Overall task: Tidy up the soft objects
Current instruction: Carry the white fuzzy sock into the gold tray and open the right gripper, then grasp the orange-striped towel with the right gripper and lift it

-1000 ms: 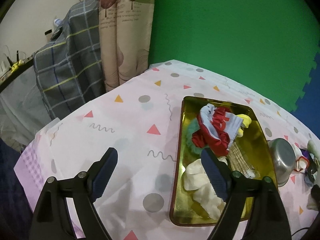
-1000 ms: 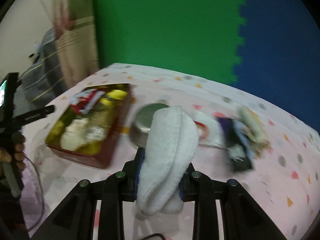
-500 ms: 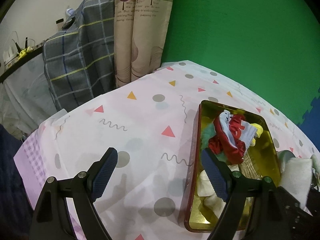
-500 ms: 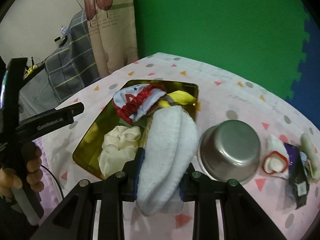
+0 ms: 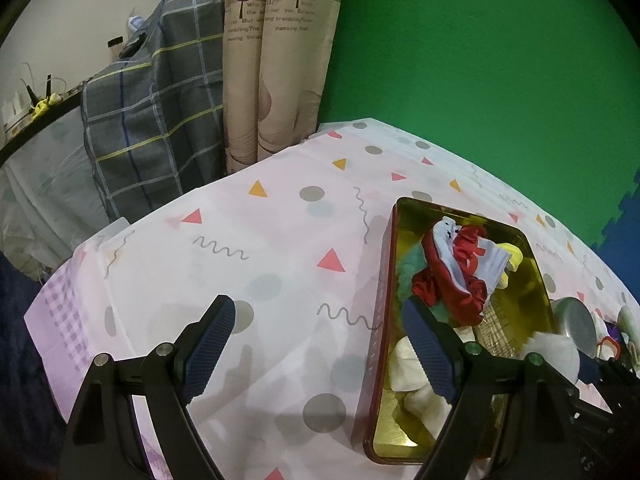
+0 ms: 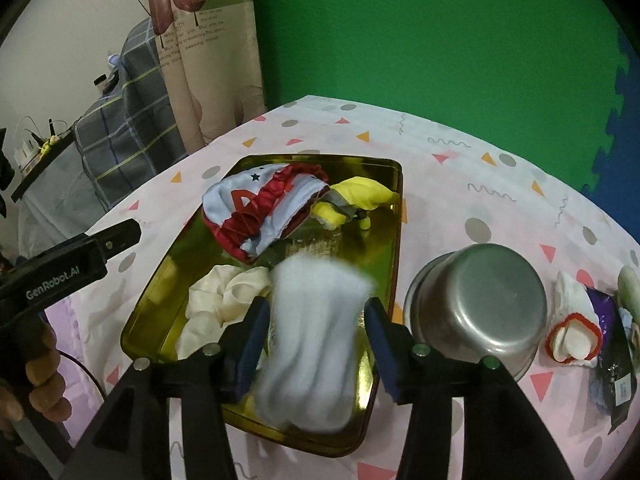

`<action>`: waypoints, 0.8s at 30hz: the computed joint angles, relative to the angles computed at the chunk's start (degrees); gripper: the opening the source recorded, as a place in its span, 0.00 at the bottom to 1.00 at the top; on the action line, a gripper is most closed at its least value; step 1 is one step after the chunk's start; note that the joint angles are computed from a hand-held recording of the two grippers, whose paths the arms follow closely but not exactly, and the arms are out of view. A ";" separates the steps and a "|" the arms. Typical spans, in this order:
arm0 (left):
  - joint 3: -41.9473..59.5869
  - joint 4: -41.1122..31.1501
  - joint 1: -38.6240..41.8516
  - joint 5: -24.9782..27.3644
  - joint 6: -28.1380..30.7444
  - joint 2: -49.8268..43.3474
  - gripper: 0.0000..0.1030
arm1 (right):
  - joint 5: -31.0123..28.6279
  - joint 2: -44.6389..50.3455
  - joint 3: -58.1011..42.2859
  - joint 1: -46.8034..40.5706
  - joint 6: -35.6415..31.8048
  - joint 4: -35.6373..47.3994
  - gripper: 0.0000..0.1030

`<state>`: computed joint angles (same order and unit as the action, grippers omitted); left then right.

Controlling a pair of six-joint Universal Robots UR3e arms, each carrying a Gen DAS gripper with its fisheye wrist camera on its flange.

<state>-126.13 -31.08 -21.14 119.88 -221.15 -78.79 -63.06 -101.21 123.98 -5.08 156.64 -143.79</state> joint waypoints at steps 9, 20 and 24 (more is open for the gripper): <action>0.46 -0.07 -0.76 0.53 -0.16 -0.74 0.81 | 2.90 -6.02 1.42 -4.88 -2.12 4.63 0.50; 1.05 -0.36 -1.63 0.94 0.24 -1.48 0.81 | 9.70 -20.09 2.56 -29.11 -16.37 22.07 0.50; 2.27 -0.69 -3.32 2.27 0.74 -2.98 0.81 | 8.46 -18.13 2.40 -36.49 -19.04 18.75 0.50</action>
